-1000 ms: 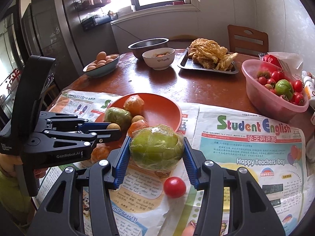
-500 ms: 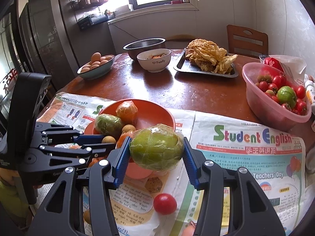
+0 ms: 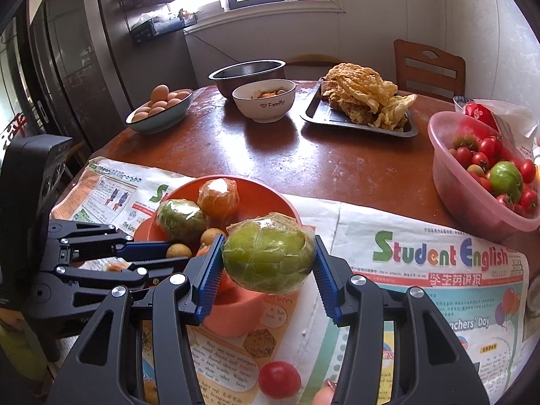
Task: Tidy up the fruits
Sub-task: 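Lower both fruits into the bowl and open the right tool while the left tool opens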
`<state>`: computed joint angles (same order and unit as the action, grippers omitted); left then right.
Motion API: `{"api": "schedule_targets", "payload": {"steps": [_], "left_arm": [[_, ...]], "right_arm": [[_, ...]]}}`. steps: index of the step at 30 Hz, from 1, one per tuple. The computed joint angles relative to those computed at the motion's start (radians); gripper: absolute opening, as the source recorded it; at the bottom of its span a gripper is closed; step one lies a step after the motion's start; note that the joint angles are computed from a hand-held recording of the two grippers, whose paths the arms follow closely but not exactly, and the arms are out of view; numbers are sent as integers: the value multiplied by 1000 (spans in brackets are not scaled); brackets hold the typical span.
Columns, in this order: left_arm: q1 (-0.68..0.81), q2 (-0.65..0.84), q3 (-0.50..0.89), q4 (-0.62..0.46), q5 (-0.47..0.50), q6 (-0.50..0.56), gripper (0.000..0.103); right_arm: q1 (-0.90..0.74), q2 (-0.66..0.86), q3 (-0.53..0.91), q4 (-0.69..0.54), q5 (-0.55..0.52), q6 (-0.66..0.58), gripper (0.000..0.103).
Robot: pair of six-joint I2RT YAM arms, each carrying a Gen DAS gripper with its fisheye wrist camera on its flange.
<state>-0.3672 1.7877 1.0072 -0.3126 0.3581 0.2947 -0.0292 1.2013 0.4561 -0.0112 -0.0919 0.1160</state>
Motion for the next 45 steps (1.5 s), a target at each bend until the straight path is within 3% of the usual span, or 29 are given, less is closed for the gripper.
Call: {"api": "schedule_targets", "payload": {"steps": [20,45], "left_arm": [[32,23,26,-2,29,-1,15],[34,27,30,-3,35,-1,15]], "right_arm": [[43,238,147,37,-3,-1,49],[36,317,178,49,-10,5,50]]}}
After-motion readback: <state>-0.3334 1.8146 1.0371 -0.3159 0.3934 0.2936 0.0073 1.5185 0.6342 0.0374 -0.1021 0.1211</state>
